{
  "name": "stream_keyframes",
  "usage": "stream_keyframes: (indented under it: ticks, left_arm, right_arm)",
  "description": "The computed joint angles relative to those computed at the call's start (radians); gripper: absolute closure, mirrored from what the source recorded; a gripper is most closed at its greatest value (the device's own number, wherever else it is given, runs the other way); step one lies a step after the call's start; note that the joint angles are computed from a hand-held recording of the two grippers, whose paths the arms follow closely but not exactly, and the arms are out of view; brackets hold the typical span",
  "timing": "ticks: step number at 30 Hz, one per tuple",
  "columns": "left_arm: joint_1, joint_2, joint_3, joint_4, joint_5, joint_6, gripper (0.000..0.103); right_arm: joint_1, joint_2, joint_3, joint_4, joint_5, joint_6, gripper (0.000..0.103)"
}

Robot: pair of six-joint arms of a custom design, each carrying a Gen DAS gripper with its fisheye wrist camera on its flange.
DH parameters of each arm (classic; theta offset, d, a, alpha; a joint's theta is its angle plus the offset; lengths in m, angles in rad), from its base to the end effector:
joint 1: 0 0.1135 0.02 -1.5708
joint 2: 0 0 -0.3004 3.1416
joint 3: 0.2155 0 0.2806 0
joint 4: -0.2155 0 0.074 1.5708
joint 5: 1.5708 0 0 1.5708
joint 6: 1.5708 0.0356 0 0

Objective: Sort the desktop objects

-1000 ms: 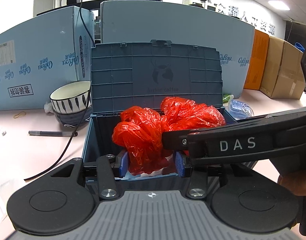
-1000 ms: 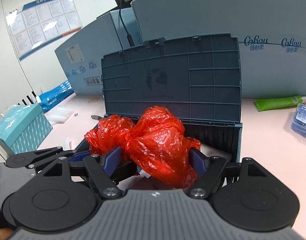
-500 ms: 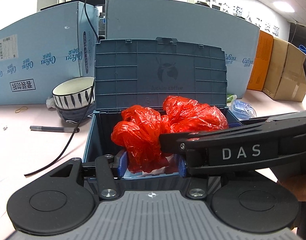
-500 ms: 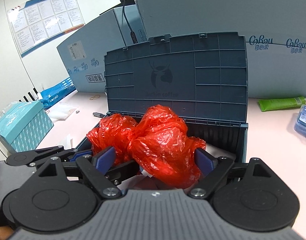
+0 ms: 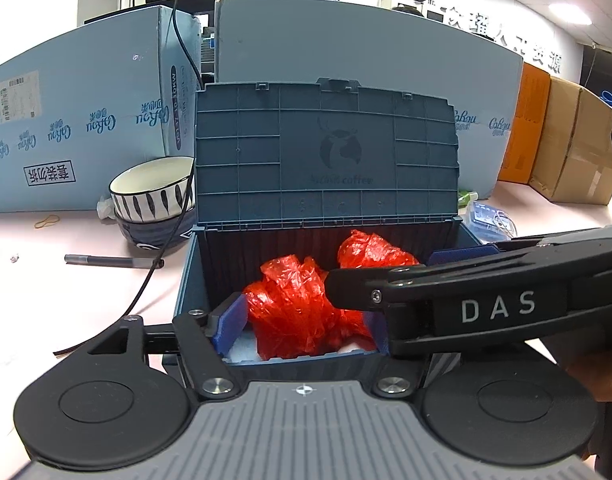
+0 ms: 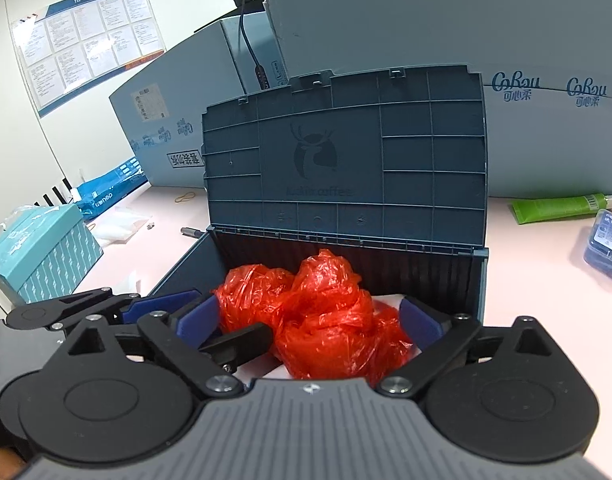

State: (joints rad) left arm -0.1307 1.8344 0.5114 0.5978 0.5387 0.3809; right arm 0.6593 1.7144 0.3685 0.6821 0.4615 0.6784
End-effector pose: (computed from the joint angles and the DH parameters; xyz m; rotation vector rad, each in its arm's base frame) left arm 0.2970 -0.0575 0.0832 0.8213 2.0599 -0.4792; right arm 0.2200 0.1504 0.0918 0.2670 2.1496 0.2537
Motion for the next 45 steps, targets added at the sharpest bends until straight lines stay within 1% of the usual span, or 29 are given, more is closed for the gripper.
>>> stream_keyframes:
  ticks: [6, 9, 13, 16, 21, 26, 29, 33, 40, 45]
  left_arm:
    - [-0.001, 0.0, 0.0, 0.009, 0.001, -0.005, 0.035]
    - [-0.002, -0.006, -0.002, 0.014, 0.005, -0.01, 0.035]
    - [-0.008, -0.017, -0.007, 0.023, 0.006, -0.012, 0.033]
    - [-0.013, -0.023, -0.009, 0.029, 0.003, -0.014, 0.031]
    - [-0.024, -0.024, -0.007, 0.033, -0.009, -0.015, 0.028]
    - [-0.034, -0.027, -0.003, 0.042, -0.02, -0.026, 0.027]
    - [-0.035, -0.032, -0.004, 0.053, -0.021, -0.044, 0.022]
    - [-0.034, -0.034, -0.005, 0.06, -0.021, -0.059, 0.02]
    - [-0.034, -0.028, 0.003, 0.051, -0.02, -0.073, 0.019]
    - [-0.028, -0.049, 0.0, 0.015, -0.032, -0.072, 0.019]
  right_arm:
    - [0.001, 0.0, -0.009, 0.019, 0.009, 0.002, 0.004]
    - [0.003, 0.001, -0.018, 0.043, 0.022, -0.001, 0.004]
    - [0.009, 0.0, -0.026, 0.069, 0.049, -0.013, 0.0]
    - [0.009, 0.003, -0.034, 0.094, 0.06, -0.021, 0.0]
    - [0.029, -0.004, -0.031, 0.092, 0.12, -0.053, 0.0]
    - [0.045, 0.01, -0.05, 0.185, 0.169, -0.127, 0.0]
    - [0.054, 0.022, -0.062, 0.241, 0.211, -0.165, 0.0]
    - [0.056, 0.035, -0.064, 0.264, 0.255, -0.181, 0.0]
    - [0.04, 0.058, -0.07, 0.295, 0.267, -0.177, 0.0]
    - [0.027, 0.029, -0.067, 0.252, 0.249, -0.177, 0.0]
